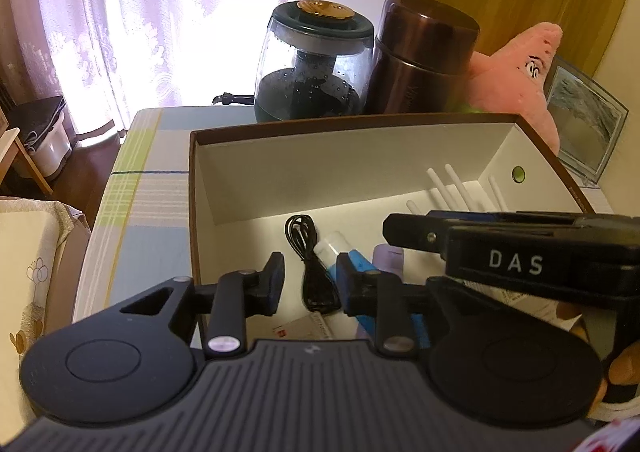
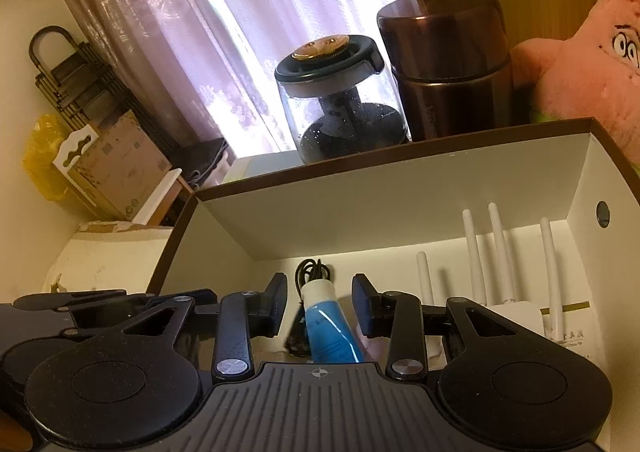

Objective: Organize rigid objects
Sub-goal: 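Open the left tool to drop the cable while the right tool releases the blue tube, then move both tools out of the brown box toward the hair clip and knife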

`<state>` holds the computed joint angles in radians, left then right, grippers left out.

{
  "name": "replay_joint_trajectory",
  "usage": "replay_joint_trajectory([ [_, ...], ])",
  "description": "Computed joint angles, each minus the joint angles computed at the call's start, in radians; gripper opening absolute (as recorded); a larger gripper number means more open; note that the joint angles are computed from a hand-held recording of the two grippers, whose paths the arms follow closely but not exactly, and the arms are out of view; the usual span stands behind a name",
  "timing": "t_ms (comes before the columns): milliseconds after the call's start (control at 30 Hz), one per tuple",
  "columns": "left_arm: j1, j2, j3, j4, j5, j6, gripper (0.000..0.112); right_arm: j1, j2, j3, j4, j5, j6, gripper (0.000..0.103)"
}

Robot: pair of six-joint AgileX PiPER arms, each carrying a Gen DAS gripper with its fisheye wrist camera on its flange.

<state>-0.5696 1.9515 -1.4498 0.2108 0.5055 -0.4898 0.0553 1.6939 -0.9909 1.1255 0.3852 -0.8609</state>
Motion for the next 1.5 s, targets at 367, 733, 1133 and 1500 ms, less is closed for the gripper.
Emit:
replay_joint_trajectory([
  [367,-0.026,-0.065,0.069,-0.012,-0.012,-0.007,0.026,-0.026,-0.1,0.079,-0.025,0.018,0.041,0.049],
  [733,-0.075,-0.194,0.176,0.015,-0.017,-0.077,0.034,-0.073,-0.304,0.211,-0.061,0.037,0.106,0.059],
  [1133,-0.197,-0.4,0.352,0.159,0.002,-0.294,0.04,-0.112,-0.626,0.377,-0.338,0.098,0.386,0.067],
  [1500,-0.351,-0.538,0.467,0.279,0.081,-0.505,0.042,-0.163,-0.896,0.488,-0.582,0.264,0.61,0.068],
])
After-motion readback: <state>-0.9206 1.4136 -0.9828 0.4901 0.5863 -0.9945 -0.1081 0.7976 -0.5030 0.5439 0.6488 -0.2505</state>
